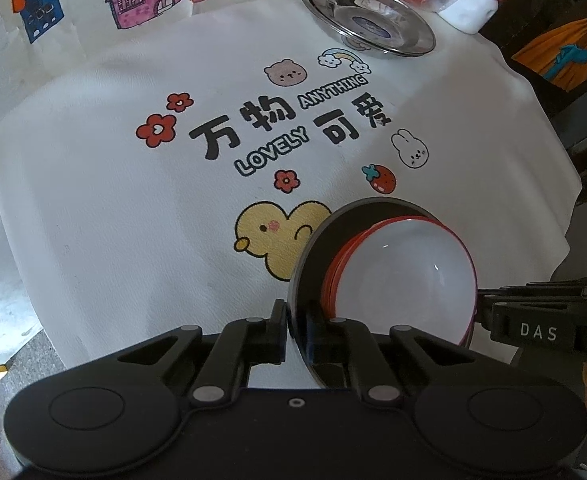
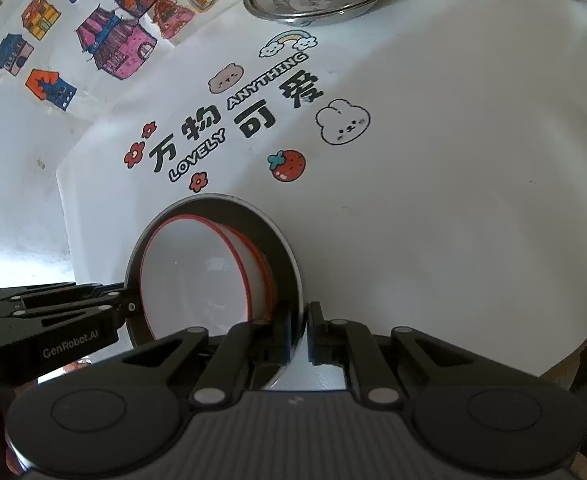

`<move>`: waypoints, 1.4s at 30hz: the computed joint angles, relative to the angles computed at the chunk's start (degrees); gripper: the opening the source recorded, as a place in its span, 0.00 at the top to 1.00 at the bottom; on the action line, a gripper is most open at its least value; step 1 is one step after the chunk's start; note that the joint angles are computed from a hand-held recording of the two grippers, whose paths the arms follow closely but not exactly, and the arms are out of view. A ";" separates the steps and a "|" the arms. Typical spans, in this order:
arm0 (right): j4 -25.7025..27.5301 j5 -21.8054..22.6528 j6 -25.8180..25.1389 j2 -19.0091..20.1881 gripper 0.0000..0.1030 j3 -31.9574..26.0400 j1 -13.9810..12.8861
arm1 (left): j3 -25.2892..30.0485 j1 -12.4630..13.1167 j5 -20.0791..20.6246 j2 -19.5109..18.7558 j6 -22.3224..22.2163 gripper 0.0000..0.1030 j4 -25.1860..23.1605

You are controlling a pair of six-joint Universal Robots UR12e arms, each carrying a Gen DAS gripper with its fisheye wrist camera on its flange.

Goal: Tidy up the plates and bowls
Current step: 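Lift and carry the deep bowl toward the plate stack beside the bottle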

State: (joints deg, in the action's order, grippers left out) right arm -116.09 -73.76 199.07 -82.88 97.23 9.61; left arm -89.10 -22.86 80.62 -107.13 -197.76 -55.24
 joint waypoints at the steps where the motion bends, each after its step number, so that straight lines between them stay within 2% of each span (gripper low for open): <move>1: -0.10 0.19 0.16 -0.15 0.92 0.09 -0.18 | 0.02 -0.04 -0.03 -0.03 -0.02 0.93 0.17; 19: -2.57 1.26 1.94 -0.99 0.92 1.09 -3.19 | 4.66 -1.31 0.14 -2.62 0.39 0.94 1.16; 42: -3.71 2.72 1.57 1.03 0.92 -0.12 -5.98 | 10.68 -2.04 0.42 -7.13 -0.03 0.94 0.34</move>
State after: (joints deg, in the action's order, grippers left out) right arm -119.80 -71.04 200.64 -81.85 97.11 3.64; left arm -78.42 -24.90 81.04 -114.26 -197.78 -54.91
